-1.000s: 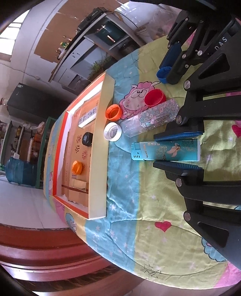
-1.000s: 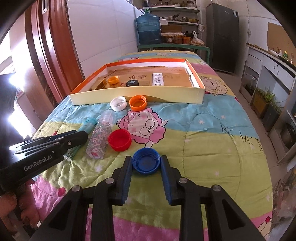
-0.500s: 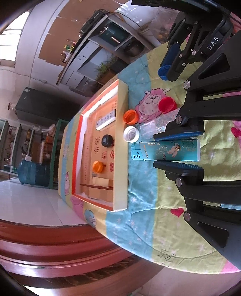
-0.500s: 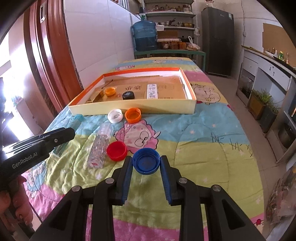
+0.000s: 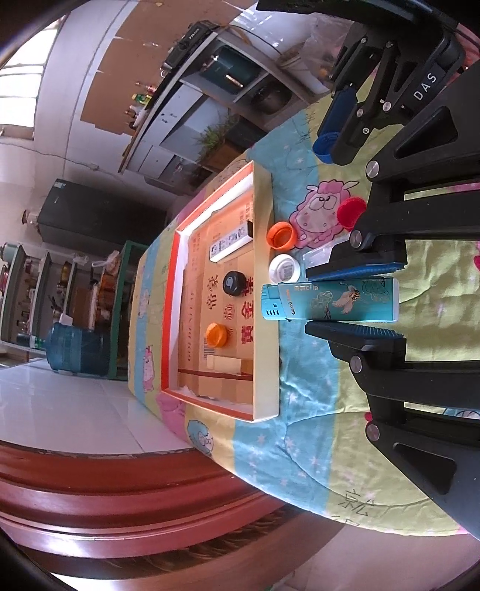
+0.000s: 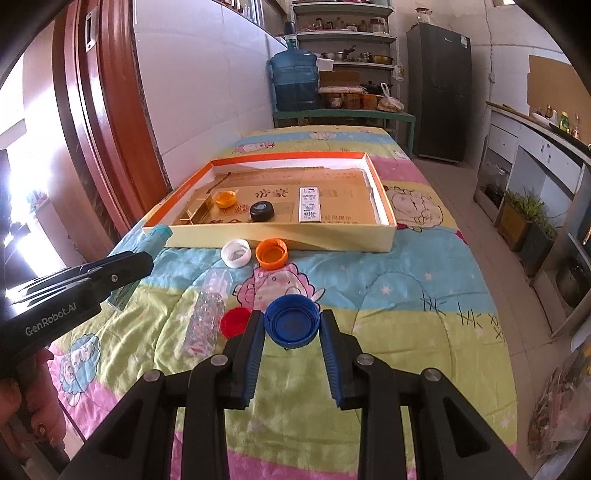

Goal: Organize rigid objects
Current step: 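Carry the blue lighter with the left tool while the right tool carries the blue cap to the tray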

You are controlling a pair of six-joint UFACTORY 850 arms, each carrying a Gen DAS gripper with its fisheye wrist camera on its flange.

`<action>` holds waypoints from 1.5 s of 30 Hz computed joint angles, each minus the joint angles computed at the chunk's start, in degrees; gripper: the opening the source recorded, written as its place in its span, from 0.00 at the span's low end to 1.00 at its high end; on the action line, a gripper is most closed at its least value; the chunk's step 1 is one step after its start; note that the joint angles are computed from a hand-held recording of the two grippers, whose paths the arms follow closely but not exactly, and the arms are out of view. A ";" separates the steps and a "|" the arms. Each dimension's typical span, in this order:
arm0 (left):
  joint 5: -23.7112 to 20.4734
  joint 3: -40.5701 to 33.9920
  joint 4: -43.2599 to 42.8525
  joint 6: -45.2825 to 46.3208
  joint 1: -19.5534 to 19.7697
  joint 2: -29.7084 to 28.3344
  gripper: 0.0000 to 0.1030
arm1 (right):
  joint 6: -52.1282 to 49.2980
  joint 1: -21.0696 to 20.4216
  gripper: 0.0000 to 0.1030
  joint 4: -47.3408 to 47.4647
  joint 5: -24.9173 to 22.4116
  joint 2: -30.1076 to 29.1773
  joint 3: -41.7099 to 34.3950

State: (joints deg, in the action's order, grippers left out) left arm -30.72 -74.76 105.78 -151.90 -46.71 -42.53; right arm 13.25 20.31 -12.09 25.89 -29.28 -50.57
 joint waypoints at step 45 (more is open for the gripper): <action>4.46 -12.44 0.96 9.92 7.20 -4.77 0.21 | 0.82 -2.43 0.30 -3.91 -4.02 -6.32 -15.95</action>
State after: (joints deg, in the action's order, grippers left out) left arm -26.26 -87.20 106.74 -141.97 -39.51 -47.30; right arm 14.07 17.88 -16.00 21.86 -35.60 -66.52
